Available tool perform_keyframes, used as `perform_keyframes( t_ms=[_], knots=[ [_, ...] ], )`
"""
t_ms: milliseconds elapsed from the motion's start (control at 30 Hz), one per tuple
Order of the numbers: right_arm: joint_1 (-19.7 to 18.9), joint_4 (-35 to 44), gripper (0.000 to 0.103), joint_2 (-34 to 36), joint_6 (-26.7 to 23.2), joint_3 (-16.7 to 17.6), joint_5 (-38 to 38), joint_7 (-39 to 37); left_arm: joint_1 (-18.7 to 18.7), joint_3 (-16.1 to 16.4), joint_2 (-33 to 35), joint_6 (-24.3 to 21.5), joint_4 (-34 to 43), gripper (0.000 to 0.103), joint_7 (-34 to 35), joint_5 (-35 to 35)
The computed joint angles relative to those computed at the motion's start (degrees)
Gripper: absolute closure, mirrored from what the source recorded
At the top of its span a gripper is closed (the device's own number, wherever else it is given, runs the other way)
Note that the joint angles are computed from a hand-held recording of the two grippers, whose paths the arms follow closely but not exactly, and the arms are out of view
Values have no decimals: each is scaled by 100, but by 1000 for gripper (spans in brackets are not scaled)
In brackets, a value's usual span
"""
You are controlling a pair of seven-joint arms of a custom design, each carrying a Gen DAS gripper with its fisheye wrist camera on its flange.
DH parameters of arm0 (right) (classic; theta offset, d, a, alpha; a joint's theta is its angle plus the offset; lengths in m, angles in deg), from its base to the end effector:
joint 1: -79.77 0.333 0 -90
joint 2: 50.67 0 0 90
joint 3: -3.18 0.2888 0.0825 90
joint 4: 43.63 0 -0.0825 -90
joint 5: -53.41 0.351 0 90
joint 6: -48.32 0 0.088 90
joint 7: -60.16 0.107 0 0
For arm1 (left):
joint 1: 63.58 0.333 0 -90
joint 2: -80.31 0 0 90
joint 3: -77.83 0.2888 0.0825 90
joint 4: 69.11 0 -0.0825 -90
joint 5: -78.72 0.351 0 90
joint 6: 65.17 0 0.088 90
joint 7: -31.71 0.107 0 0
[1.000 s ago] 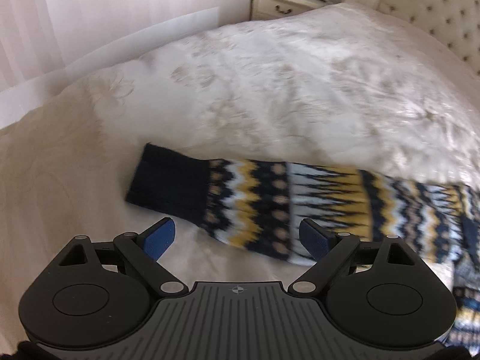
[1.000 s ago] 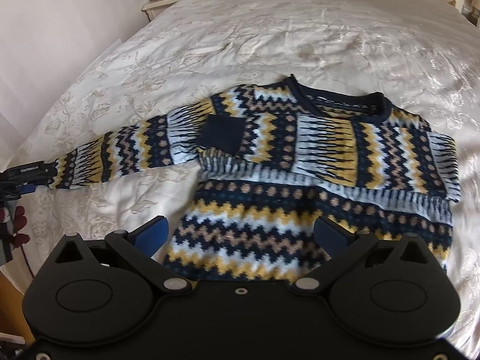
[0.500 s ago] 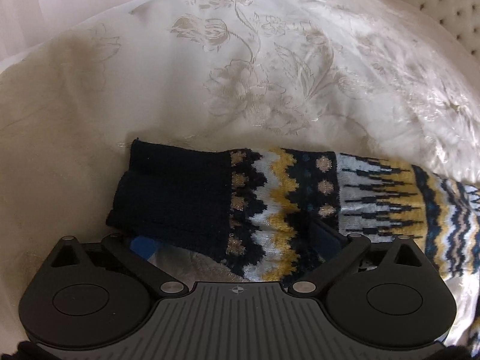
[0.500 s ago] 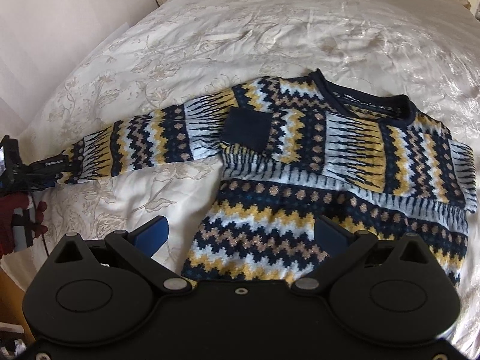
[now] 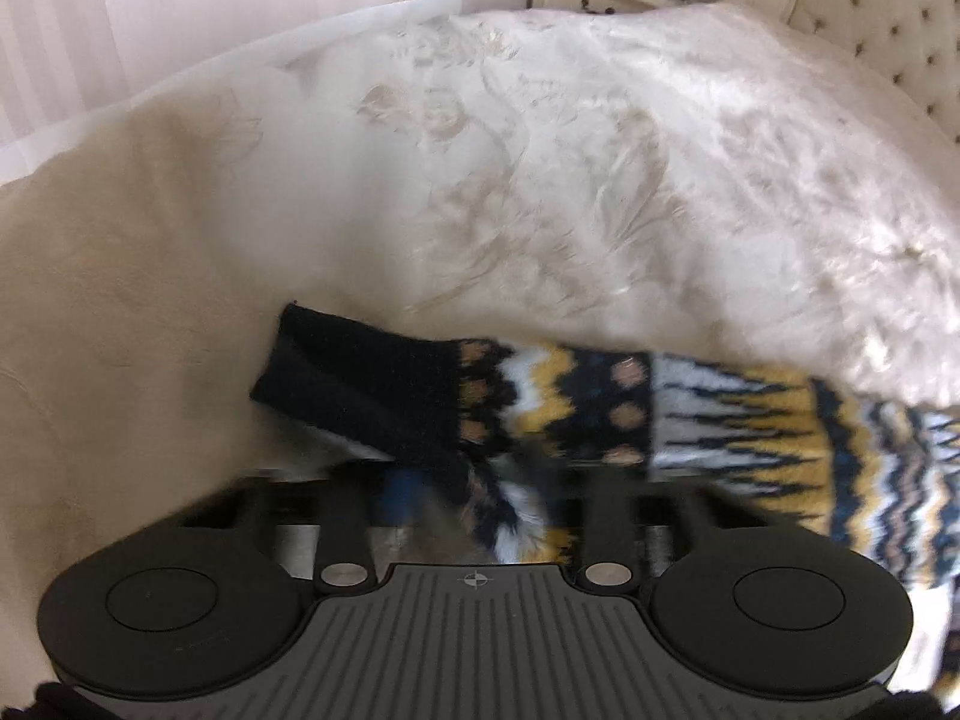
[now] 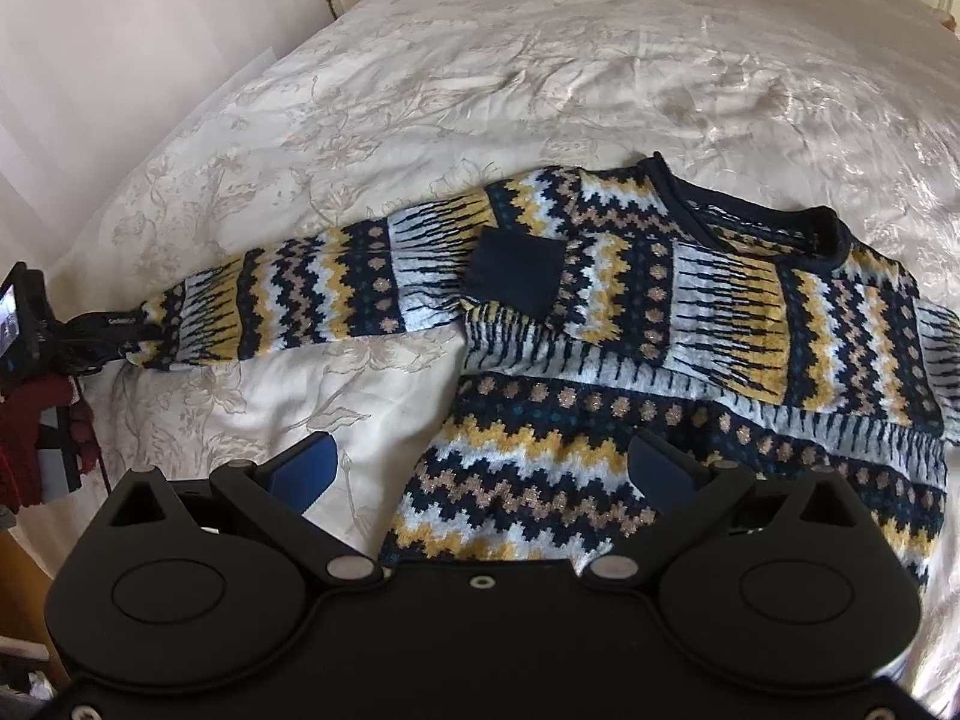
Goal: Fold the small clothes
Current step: 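Lower the left gripper onto the other sleeve cuff and grasp it, then lift the cuff with the left gripper, fold sleeve across chest, release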
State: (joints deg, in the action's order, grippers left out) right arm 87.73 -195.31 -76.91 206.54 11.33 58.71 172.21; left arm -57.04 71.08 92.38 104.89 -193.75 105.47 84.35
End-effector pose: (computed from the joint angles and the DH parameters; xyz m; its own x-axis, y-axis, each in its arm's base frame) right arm 0.3969 0.1119 0.4481 -0.1138 -0.9702 -0.2140 -0.8436 0.2082 -0.4950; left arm 0.5738 -0.0067 0.3590 0.1629 -0.9802 0.1126 -0.8181 -0.1980 -0.5399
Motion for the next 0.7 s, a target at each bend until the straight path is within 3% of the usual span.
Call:
perform_keyframes(
  t_ms=[33, 67, 200, 367, 567, 700],
  knots=[
    [-9, -48, 0, -52, 20, 3, 6, 31, 105, -138, -45, 22, -26, 93, 152, -211],
    [-22, -89, 0, -99, 30, 9, 4, 54, 123, -188, -118, 52, -68, 95, 216, -299],
    [-52, -331, 0, -366, 73, -1, 40, 108, -86, -157, -409, 187, -187, 96, 163, -188],
    [-1, -791, 0, -842, 169, -170, 288, 0, -70, -724, -741, 403, -224, 96, 1483, -1651],
    [45, -1411, 0, -1558, 203, -565, 675, -515, -758, -743, -959, 548, 135, 96, 1772, -1996],
    [-86, -1824, 0, -2108, 155, -914, 923, -1028, -1313, -675, -917, 626, 537, 96, 1208, -1260]
  ],
)
